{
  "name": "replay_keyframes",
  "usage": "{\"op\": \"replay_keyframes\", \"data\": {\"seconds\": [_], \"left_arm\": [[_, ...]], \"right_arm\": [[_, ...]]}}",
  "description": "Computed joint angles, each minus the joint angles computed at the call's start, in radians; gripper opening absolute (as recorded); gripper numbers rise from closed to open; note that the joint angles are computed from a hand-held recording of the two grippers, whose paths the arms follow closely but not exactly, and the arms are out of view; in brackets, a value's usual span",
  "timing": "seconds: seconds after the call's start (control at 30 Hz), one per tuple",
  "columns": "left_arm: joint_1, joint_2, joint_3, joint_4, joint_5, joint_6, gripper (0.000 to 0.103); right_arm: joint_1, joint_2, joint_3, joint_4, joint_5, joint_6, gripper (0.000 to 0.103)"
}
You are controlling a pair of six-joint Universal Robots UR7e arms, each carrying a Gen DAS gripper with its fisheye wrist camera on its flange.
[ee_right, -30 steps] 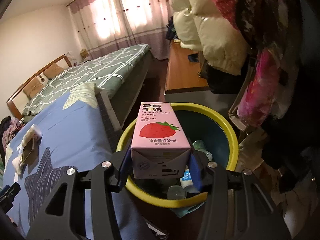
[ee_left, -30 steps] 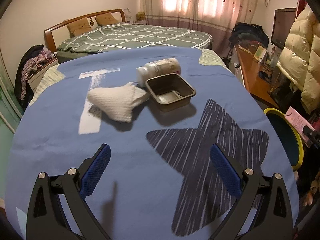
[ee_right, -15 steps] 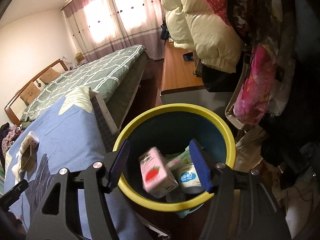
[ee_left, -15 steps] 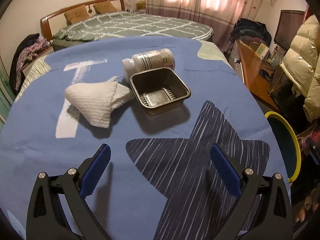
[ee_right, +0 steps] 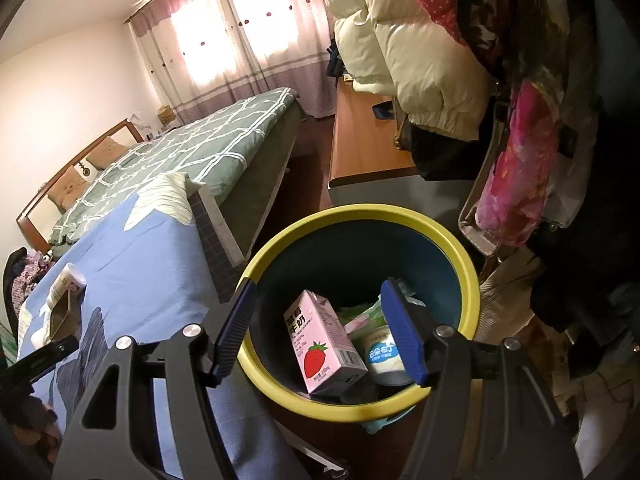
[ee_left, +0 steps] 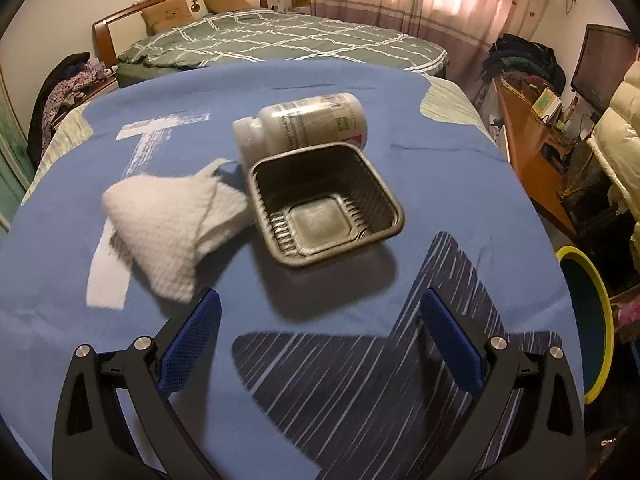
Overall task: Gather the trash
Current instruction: 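Move the open left tool toward the brown plastic tray and close on it, then carry the brown tray with the left tool into the bin and release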
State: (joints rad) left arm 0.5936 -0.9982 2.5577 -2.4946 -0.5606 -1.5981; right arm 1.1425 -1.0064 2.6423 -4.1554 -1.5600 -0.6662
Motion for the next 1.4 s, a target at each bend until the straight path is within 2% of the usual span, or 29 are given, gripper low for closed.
{"op": "replay_keyframes", "data": {"seconds": [0.47,0.53,0.6,0.77,0.97,1.17,1.4], "left_arm": [[0.139,0.019,-0.096,-0.007,0.102,0.1,0.098],[0.149,0.02,-0.102,-0.01,0.108,0.114,0.097],[0.153,0.02,-0.111,0.008,0.115,0.118,0.09],[0.131,0.037,-0.104,-0.018,0.115,0.142,0.072],[0.067,0.056,-0.065,-0.078,0.068,0.163,0.071],[-0.013,0.103,-0.033,-0.21,-0.01,0.223,0.071],[-0.085,0.2,-0.073,-0.316,-0.065,0.297,0.071]], "right_arm": [[-0.016,-0.023,0.0,0.051,0.029,-0.002,0.062],[-0.021,-0.027,0.001,0.06,0.036,-0.002,0.062],[-0.022,-0.03,0.001,0.066,0.04,-0.004,0.062],[-0.02,-0.027,0.003,0.058,0.042,-0.01,0.062],[-0.023,-0.019,0.009,0.032,0.05,-0.014,0.062],[-0.032,-0.006,0.02,-0.018,0.053,-0.033,0.062],[-0.072,-0.005,0.04,-0.06,0.059,-0.072,0.062]]}}
